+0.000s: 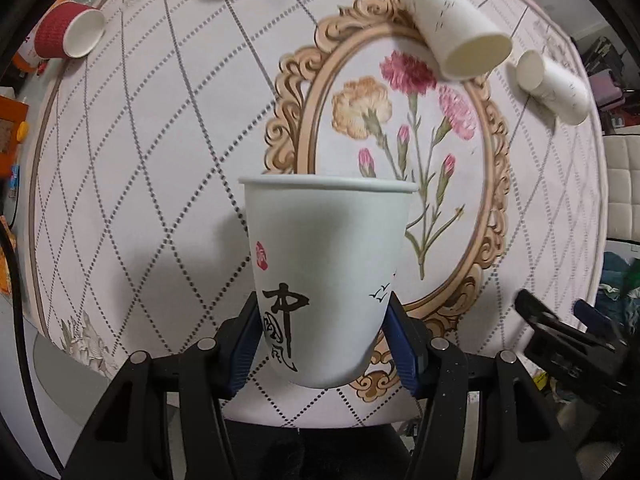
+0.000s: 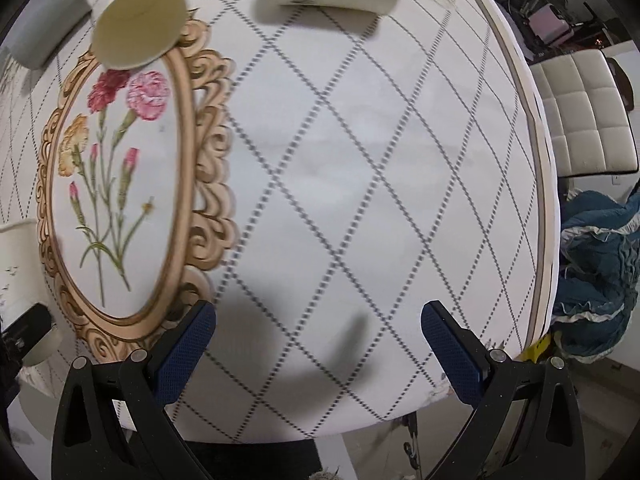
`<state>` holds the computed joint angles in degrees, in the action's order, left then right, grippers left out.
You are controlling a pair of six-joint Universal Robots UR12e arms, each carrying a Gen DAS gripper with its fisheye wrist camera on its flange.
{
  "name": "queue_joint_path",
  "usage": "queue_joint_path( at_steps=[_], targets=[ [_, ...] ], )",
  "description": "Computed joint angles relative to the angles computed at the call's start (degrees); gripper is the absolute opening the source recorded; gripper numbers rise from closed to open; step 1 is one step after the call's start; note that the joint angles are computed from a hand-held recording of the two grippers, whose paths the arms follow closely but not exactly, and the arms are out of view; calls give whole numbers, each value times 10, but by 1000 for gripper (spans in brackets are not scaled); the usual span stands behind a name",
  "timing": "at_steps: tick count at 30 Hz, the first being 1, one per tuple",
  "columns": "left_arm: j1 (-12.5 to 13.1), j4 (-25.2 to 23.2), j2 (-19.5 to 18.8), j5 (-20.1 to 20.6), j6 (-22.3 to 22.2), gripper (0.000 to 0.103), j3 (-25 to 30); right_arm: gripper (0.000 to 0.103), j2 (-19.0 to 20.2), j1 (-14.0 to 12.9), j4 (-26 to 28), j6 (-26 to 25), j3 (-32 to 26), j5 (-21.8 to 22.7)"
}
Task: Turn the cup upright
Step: 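Lift the cup with the left tool, turn it upright, carry toward the flower oval, then release the upright cup from the left tool while the right tool grasps it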
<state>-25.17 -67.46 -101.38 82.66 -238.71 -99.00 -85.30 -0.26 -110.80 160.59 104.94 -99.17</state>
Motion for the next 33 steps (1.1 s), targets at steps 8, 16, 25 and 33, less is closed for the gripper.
queue_joint_path(
  at_steps=[8,16,25,33],
  targets=[
    [-1,1,-17,-10,3,56,2,103,-4,-17,-1,5,9,-4],
    [-13,-29,-30,39,23,99,24,103,6,-37,1,8,7,8],
    [-22,-36,9,121,-10,102,14,103,-19,-70,15,0,22,31],
    [-23,-102,69,211,-7,102,-8,103,-61,-77,31,-39,28,78]
  ],
)
